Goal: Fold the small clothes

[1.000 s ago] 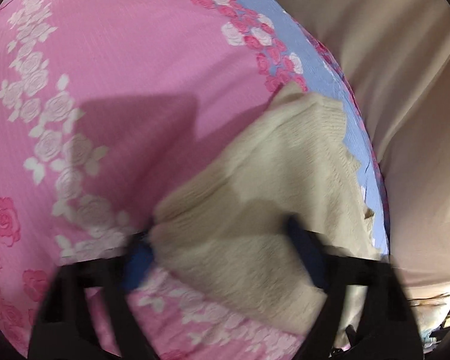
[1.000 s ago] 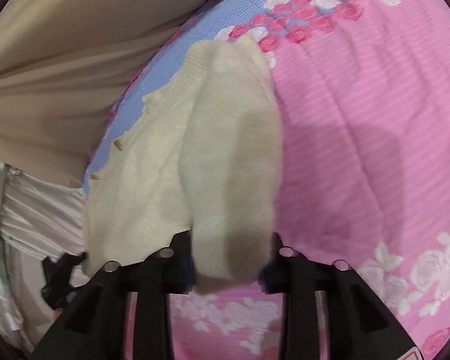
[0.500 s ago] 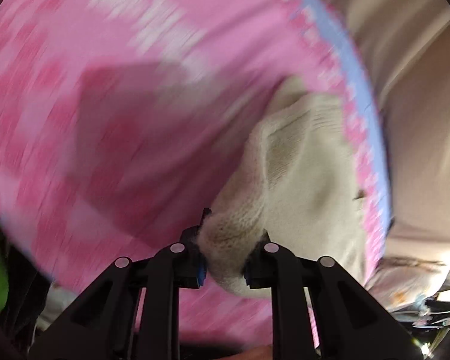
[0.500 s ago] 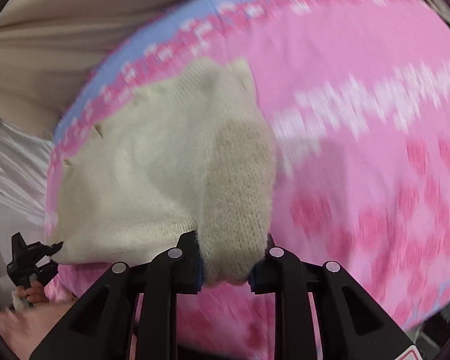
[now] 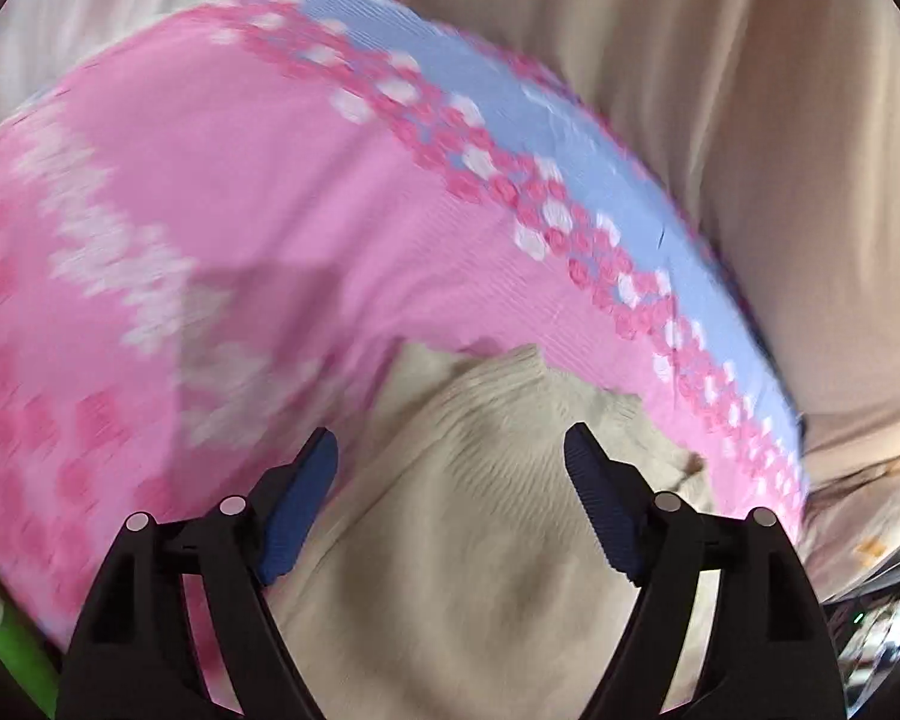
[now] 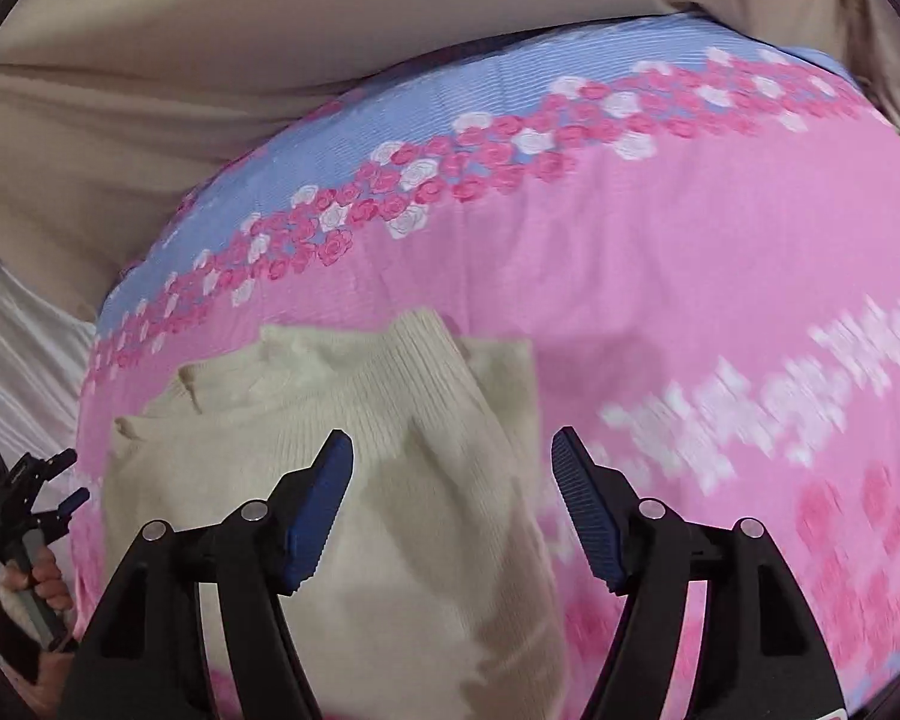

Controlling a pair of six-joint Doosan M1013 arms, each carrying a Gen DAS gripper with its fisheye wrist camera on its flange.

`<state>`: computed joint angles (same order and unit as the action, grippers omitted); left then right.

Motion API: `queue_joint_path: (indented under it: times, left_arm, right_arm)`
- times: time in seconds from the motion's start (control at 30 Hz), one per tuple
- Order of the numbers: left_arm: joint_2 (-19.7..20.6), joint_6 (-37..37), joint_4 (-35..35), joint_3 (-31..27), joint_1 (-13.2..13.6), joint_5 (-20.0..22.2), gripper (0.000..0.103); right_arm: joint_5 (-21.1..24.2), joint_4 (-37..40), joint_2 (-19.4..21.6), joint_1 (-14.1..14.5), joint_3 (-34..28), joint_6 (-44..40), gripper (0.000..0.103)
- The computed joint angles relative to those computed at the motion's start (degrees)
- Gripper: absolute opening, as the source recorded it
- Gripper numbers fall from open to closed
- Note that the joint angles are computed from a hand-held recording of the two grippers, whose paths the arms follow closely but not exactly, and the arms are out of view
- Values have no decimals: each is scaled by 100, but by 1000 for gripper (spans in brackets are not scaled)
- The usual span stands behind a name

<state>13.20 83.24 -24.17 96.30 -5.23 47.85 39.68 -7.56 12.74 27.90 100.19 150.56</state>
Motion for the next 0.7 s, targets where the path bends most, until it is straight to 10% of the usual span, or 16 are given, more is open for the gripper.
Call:
queue_joint_path:
  times: [0.1, 0.17, 0.23, 0.4, 0.7]
  left_arm:
    - [400, 21, 33, -245, -124, 356, 69]
    - [492, -43, 51, -277, -159, 431, 40]
    - [400, 143, -106, -175, -101, 317, 12]
    - [242, 85, -207, -183, 67, -62, 10]
    - [566, -244, 491, -419, -152, 46, 25]
  right_arm:
    - [-80, 693, 342, -142, -121, -522, 60]
    - [-125, 866, 424, -123, -130, -713, 10]
    - [-411, 645, 233, -22, 2, -436, 10]
    - [-571, -505, -104, 3, 98, 658, 8]
    - [-164, -190, 266, -138, -20, 383, 19]
